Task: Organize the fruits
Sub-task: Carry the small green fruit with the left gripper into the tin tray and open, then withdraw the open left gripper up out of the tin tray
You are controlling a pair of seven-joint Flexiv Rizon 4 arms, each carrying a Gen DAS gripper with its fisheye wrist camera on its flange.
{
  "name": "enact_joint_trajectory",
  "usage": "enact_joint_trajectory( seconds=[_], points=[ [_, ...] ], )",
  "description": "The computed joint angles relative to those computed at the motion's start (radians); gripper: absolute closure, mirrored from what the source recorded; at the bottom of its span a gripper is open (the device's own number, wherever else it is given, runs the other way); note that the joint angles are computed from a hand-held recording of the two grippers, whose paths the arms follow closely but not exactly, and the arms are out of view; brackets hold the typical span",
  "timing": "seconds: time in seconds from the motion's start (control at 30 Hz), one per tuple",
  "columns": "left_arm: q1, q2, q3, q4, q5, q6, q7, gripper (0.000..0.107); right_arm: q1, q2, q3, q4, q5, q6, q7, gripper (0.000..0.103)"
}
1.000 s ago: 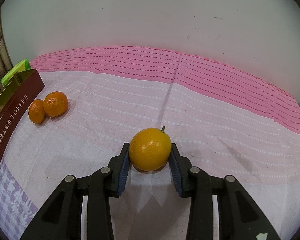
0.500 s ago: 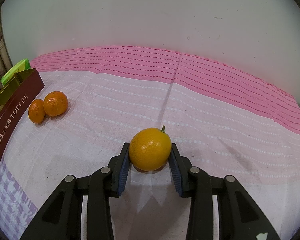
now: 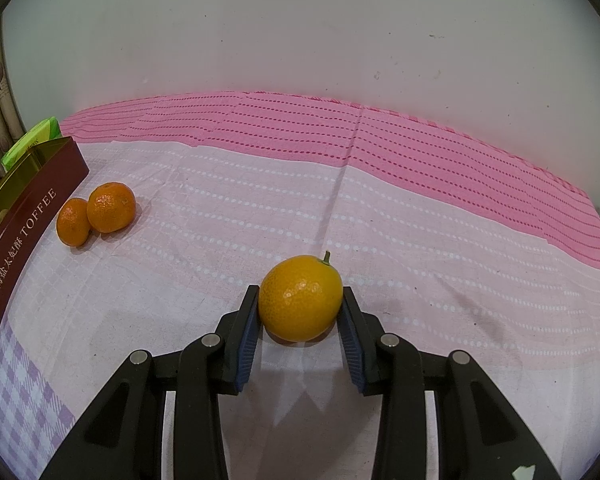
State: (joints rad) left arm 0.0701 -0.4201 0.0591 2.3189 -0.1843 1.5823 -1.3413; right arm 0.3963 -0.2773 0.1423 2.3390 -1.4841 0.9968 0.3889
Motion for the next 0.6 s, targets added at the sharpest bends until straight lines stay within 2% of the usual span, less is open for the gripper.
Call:
enact_joint_trajectory(
  seconds=[0.17, 0.3, 0.53, 0.6],
  points=[
    [0.029, 0.017, -0.023, 0.015, -0.003, 0.013, 0.015, 0.081, 0.000, 0.000, 0.000, 0.000, 0.000, 0.000, 0.000, 0.067],
    [0.091, 0.038, -0.090, 0.040, -0.027, 0.024, 0.041, 0.081, -0.001, 0.001, 0.000, 0.000, 0.000, 0.001, 0.000, 0.067],
    [0.136, 0.063, -0.146, 0.068, -0.055, 0.026, 0.083, 0.081, -0.005, 0.003, -0.001, 0.003, -0.005, 0.006, 0.003, 0.067],
    [0.169, 0.067, -0.187, 0.078, -0.068, 0.034, 0.103, 0.081, -0.007, 0.004, -0.001, 0.004, -0.007, 0.009, 0.003, 0.067]
  ],
)
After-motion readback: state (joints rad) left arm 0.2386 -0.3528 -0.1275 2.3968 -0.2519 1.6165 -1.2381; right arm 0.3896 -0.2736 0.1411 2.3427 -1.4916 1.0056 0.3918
